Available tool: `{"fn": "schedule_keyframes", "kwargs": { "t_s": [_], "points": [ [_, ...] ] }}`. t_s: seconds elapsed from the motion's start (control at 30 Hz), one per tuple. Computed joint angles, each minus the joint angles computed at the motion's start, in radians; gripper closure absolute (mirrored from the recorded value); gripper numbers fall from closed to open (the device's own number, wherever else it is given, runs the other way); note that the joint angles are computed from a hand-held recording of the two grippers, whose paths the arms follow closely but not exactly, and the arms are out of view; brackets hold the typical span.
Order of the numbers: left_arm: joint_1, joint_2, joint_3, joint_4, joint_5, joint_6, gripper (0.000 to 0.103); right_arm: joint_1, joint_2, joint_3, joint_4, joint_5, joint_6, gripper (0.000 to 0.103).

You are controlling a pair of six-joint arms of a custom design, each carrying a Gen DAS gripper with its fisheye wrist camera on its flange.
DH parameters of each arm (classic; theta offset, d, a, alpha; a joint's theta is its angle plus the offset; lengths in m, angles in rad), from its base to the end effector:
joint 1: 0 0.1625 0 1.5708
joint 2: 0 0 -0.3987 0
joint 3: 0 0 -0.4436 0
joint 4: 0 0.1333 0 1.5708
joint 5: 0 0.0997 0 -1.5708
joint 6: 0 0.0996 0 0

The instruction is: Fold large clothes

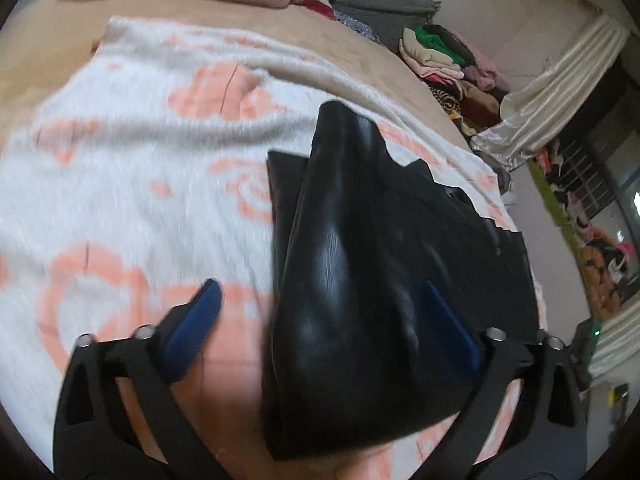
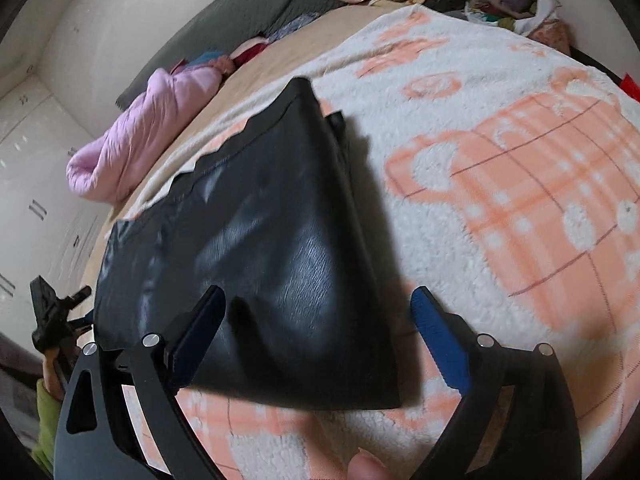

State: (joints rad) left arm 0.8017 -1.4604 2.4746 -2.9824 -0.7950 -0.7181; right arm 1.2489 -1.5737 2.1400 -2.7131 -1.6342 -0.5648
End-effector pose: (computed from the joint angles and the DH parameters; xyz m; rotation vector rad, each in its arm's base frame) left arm -0.1307 -0.4270 0.1552 -0.1480 2.6129 -1.1080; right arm -0.0412 -0.5249 0.2941 0.3080 -2.7373 0.6996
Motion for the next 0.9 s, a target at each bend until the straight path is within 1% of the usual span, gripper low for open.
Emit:
{"fn": "schedule_keyframes", "kwargs": {
  "t_s": [0.03,0.1,0.13,0.17,0.2,0.23,0.27,0.3,0.33,0.37,0.43,0.5,0.63,0.7,0.8,0.9],
  "points": [
    [0.002,0.006,0.003,-0.013,-0.017,-0.002,0.010,0.003,0.005,0.000,-0.004,-0.008,-0.002,0.009],
    [0.008,0.024,-0.006,0.010,-0.031,-0.028,0.010,-0.002,0.007,-0.001,-0.003,0.003,0.004,0.009],
    [0.008,0.034,-0.008,0.009,-0.035,-0.036,0.010,-0.004,0.008,0.000,-0.005,0.008,0.012,0.013],
    [0.005,0.050,-0.009,-0.006,-0.037,-0.037,0.014,-0.003,0.007,0.000,-0.005,0.011,0.011,0.028],
    [-0.002,0.061,-0.013,0.003,-0.026,-0.046,0.030,-0.005,0.003,0.001,0.003,0.023,0.001,0.040],
    [-0.016,0.073,-0.020,0.035,0.006,-0.067,0.035,-0.011,-0.005,0.001,0.035,0.052,0.002,0.046],
    [-0.021,0.081,-0.023,0.039,0.015,-0.069,0.038,-0.010,-0.005,0.004,0.028,0.048,0.005,0.052],
    [-0.021,0.082,-0.024,0.040,0.012,-0.071,0.044,-0.008,-0.007,0.007,0.027,0.043,-0.001,0.057],
    [-0.022,0.080,-0.024,0.041,0.012,-0.073,0.051,-0.008,-0.015,0.014,0.020,0.042,-0.010,0.067],
    [-0.030,0.075,-0.021,0.049,0.020,-0.078,0.054,-0.010,-0.021,0.013,0.027,0.048,-0.009,0.073],
    [-0.048,0.057,-0.007,0.064,0.032,-0.088,0.064,-0.022,-0.044,0.017,0.052,0.074,-0.006,0.077],
    [-0.065,0.040,0.008,0.075,0.044,-0.106,0.068,-0.023,-0.062,0.018,0.080,0.074,-0.010,0.078],
    [-0.115,-0.015,0.052,0.110,0.049,-0.165,0.071,-0.023,-0.133,0.053,0.113,0.050,-0.043,0.079],
    [-0.145,-0.045,0.072,0.154,0.038,-0.203,0.071,-0.030,-0.161,0.066,0.124,0.044,-0.046,0.079],
    [-0.177,-0.059,0.085,0.212,0.044,-0.247,0.071,-0.042,-0.207,0.084,0.159,0.032,-0.046,0.079],
    [-0.197,-0.061,0.102,0.229,0.049,-0.289,0.070,-0.043,-0.227,0.104,0.135,0.005,-0.071,0.076]
  ]
}}
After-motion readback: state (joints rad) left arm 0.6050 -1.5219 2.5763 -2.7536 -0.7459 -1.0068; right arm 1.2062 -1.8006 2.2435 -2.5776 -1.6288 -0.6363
